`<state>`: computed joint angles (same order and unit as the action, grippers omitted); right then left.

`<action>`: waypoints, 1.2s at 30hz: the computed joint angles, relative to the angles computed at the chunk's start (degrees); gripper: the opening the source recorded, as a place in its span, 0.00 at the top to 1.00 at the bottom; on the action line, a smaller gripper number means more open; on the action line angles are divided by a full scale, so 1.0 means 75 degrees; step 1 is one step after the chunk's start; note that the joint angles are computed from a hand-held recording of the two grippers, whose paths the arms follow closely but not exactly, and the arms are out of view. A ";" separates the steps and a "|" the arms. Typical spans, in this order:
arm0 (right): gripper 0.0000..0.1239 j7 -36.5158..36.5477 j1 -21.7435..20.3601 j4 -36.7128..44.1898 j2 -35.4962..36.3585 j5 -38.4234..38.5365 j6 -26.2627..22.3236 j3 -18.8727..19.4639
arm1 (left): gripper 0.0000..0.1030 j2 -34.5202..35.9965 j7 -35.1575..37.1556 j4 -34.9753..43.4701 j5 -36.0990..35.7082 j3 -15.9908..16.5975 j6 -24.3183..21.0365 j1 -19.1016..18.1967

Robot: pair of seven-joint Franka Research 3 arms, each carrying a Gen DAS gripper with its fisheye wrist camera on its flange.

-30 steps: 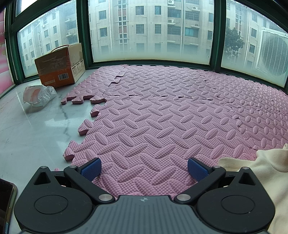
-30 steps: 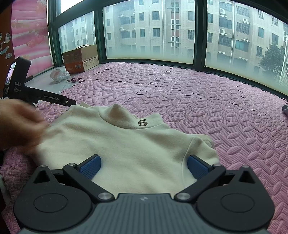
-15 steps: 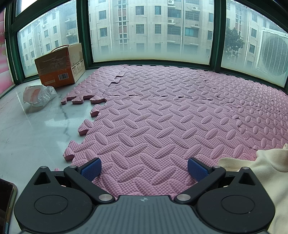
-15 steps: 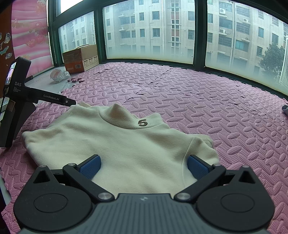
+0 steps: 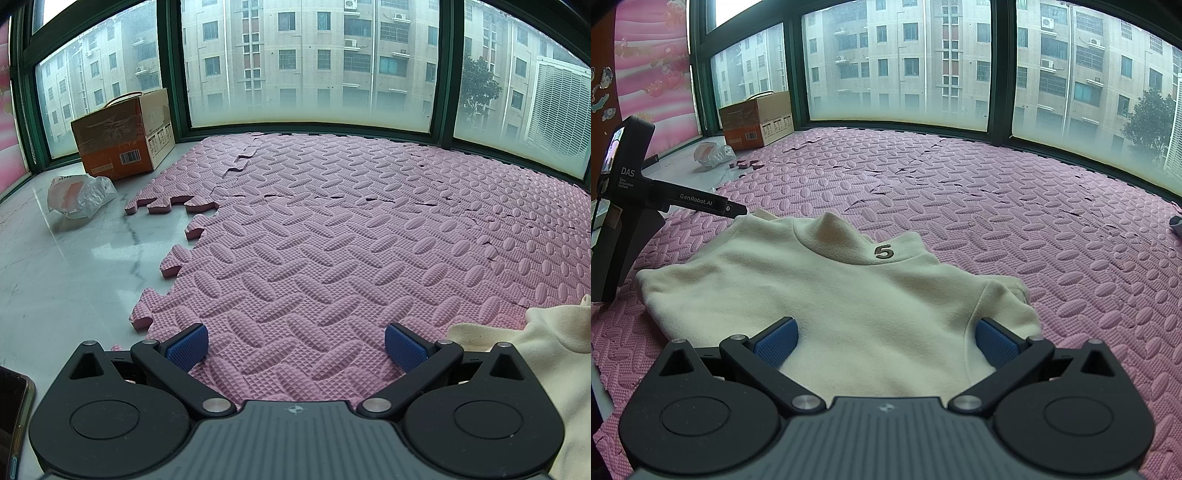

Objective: Fold clothes

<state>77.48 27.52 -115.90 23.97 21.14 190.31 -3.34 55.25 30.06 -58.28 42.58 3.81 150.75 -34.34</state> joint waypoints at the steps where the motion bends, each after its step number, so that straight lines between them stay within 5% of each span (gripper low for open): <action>1: 0.17 -0.0002 -0.0010 0.0000 -0.0001 0.0000 -0.0001 0.0010 | 0.00 0.0005 0.0002 0.0008 0.0001 0.0002 -0.0009 -0.0006; 18: 0.17 -0.0007 -0.0012 0.0004 -0.0002 0.0013 -0.0005 0.0018 | 0.00 0.0008 0.0015 0.0019 -0.0006 -0.0002 -0.0024 -0.0006; 23: 0.17 -0.0007 0.0010 0.0001 -0.0004 0.0017 -0.0008 -0.0003 | 0.00 -0.0094 0.0318 0.0031 -0.0374 -0.0285 -0.0375 0.0117; 26: 0.17 -0.0004 -0.0032 -0.0001 -0.0012 0.0008 -0.0020 0.0037 | 0.00 -0.0456 0.0296 -0.0463 -0.0488 -0.0366 -0.0271 0.0164; 30: 0.17 0.0004 -0.0118 0.0008 -0.0005 -0.0017 -0.0022 0.0120 | 0.00 -0.1213 -0.0864 -0.1485 0.0600 0.0290 -0.0025 -0.0382; 36: 0.17 -0.0010 0.0067 0.0008 -0.0014 -0.0019 -0.0021 -0.0066 | 0.00 -0.2238 -0.1566 -0.2810 0.1356 -0.0112 0.0672 -0.0279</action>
